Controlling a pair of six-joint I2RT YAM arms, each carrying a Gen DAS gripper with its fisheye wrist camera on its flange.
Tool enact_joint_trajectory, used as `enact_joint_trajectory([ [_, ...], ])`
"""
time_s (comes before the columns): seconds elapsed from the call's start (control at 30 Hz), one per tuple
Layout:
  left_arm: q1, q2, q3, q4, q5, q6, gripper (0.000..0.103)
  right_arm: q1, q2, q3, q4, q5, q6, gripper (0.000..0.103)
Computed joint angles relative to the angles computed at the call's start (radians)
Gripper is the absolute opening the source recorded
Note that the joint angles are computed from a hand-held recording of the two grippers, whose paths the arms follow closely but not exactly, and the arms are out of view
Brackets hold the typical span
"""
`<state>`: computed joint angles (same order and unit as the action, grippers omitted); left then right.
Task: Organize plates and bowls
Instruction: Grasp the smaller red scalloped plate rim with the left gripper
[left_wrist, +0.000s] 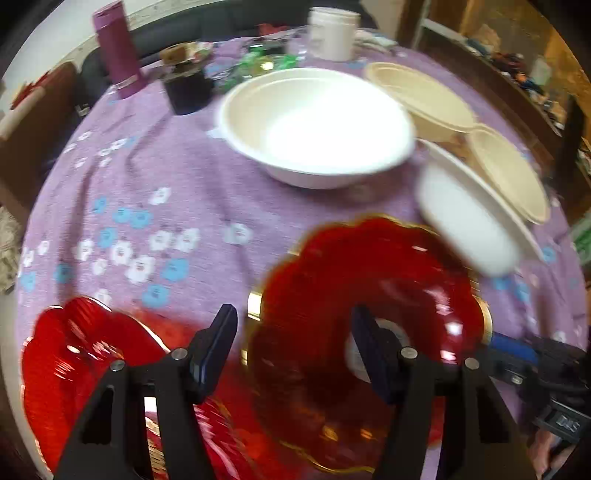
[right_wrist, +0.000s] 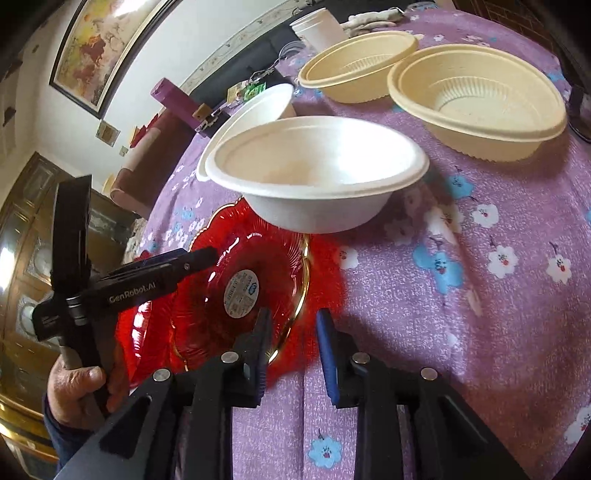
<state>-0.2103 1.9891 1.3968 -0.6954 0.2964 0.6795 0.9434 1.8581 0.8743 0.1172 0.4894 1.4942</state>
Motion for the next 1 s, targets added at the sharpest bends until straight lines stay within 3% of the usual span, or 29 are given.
enact_joint_trajectory([
  [0.1,0.004,-0.082,-0.094,-0.006,0.037,0.042,0.063,0.012,-0.014,0.004,-0.043,0.005,-0.003,0.022],
  [0.2,0.003,-0.180,-0.221,0.006,0.074,0.090,0.063,0.056,-0.057,0.025,-0.208,0.063,0.031,0.021],
  [0.4,0.009,-0.337,-0.470,0.129,0.158,0.145,0.066,0.126,-0.143,-0.033,-0.355,0.118,0.117,0.021],
  [0.53,0.005,-0.393,-0.599,0.337,0.147,0.078,0.067,0.167,-0.180,-0.139,-0.247,0.158,0.148,0.021],
  [0.67,0.003,-0.338,-0.583,0.336,0.140,0.051,0.078,0.183,-0.138,-0.140,-0.218,0.204,0.164,0.022],
  [0.83,0.023,-0.324,-0.570,0.322,0.179,0.057,0.079,0.199,-0.070,-0.109,-0.204,0.256,0.159,0.020],
  [0.87,0.026,-0.323,-0.569,0.321,0.190,0.048,0.078,0.195,-0.057,-0.097,-0.216,0.251,0.156,0.012],
  [0.97,0.025,-0.331,-0.585,0.356,0.177,0.022,0.062,0.208,-0.037,-0.066,-0.271,0.283,0.190,0.012],
  [1.0,0.022,-0.340,-0.598,0.374,0.168,0.015,0.051,0.217,-0.028,-0.039,-0.326,0.301,0.207,0.011],
])
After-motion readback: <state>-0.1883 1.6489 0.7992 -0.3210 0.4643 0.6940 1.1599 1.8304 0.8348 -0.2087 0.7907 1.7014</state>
